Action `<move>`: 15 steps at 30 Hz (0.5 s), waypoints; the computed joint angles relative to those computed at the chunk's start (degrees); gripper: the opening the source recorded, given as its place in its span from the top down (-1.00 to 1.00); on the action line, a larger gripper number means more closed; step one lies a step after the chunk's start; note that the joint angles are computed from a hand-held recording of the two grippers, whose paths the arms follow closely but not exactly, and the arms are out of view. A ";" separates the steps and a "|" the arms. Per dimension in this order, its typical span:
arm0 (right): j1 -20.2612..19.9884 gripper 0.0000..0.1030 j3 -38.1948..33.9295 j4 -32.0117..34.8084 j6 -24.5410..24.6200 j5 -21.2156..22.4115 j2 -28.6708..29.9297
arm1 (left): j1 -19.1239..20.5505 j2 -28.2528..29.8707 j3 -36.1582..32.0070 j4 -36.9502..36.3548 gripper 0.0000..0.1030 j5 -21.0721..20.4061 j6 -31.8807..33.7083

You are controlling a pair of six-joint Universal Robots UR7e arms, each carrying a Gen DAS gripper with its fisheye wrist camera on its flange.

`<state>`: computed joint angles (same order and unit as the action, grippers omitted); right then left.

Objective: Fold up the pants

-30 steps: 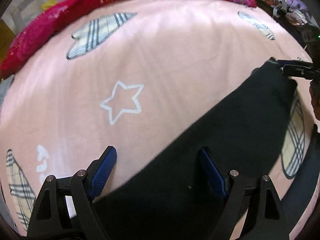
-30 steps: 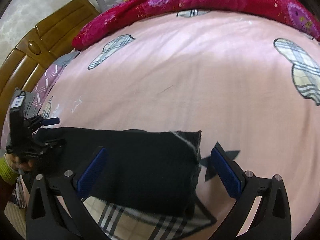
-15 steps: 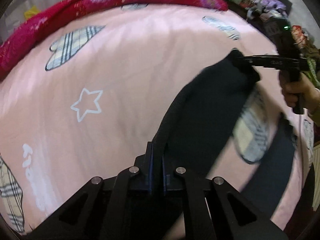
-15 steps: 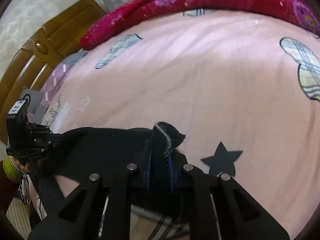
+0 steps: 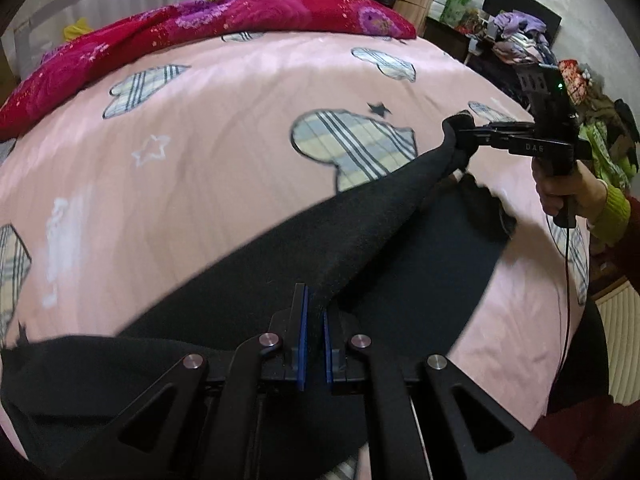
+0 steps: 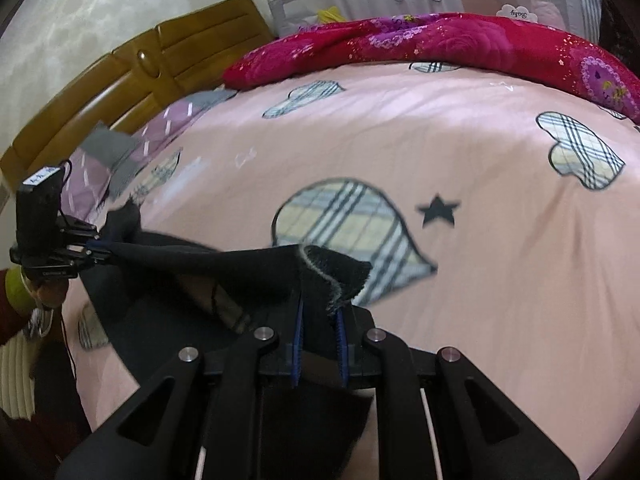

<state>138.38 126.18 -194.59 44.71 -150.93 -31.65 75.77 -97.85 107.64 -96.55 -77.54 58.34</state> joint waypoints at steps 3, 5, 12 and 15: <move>2.68 0.72 -1.72 10.68 6.00 -2.27 0.38 | 1.12 -2.94 1.77 1.50 0.92 1.00 1.09; 4.03 0.72 -2.81 15.35 8.37 -3.54 0.93 | 1.82 -3.95 2.01 2.53 0.92 1.20 0.94; 8.09 0.72 -4.97 28.86 18.67 -4.84 2.02 | 4.51 -6.90 2.17 4.71 0.91 0.38 1.56; 7.93 0.71 -5.52 34.37 22.50 -3.45 2.39 | 4.66 -8.67 5.24 1.86 0.87 2.25 1.32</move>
<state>146.31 120.66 -160.22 67.21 -154.38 -29.26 80.43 -106.52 112.88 -94.68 -75.29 59.67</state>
